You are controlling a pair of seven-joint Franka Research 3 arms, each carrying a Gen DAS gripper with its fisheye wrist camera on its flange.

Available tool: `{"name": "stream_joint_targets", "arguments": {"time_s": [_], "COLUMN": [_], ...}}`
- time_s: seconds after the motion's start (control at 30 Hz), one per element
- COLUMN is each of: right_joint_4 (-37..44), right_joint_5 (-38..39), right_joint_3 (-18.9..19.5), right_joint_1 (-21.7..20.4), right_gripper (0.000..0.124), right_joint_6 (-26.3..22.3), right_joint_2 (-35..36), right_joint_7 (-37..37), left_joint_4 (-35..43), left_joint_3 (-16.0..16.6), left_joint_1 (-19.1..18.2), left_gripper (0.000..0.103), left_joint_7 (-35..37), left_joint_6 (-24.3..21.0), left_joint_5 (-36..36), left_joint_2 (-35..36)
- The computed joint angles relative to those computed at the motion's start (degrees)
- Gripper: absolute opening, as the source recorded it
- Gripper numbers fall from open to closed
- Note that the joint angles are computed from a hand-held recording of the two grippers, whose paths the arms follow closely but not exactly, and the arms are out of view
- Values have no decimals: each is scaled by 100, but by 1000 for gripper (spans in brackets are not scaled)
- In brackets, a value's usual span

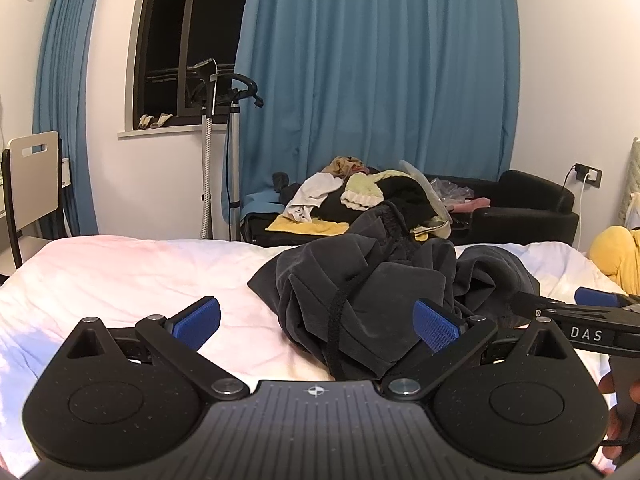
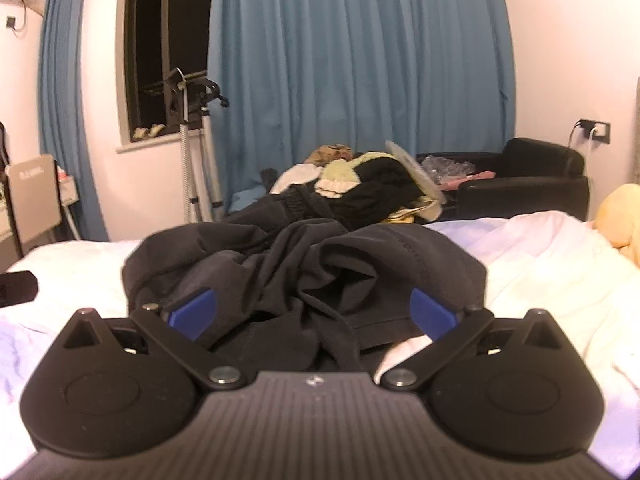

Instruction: Fold clothes

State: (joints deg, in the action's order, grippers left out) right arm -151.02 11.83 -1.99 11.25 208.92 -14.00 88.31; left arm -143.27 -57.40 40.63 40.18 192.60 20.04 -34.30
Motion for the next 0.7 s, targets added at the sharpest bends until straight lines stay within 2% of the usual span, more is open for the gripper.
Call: {"name": "stream_joint_targets", "arguments": {"time_s": [0.07, 0.1, 0.3, 0.53, 0.7], "right_joint_4": [-53, -64, -78, -106, 93], "right_joint_5": [-851, -886, -398, -482, 315], "right_joint_3": [-504, -519, -117, -173, 235], "right_joint_1": [268, 271, -18, 37, -157], "right_gripper": [103, 103, 103, 103, 103], "right_joint_6": [131, 162, 308, 371, 174], "right_joint_2": [-6, -13, -7, -48, 36], "right_joint_7": [592, 634, 448, 544, 60], "left_joint_4": [-33, -50, -119, -177, -56], "left_joint_3": [0, 4, 81, 57, 36], "left_joint_1": [7, 6, -106, -197, -185], "left_gripper": [103, 103, 103, 103, 103], "left_joint_7": [-6, 0, 48, 194, 423], "left_joint_6": [50, 82, 171, 196, 260], "left_joint_5": [-18, -28, -145, -232, -177], "left_joint_2": [-21, -30, -8, -86, 204]}}
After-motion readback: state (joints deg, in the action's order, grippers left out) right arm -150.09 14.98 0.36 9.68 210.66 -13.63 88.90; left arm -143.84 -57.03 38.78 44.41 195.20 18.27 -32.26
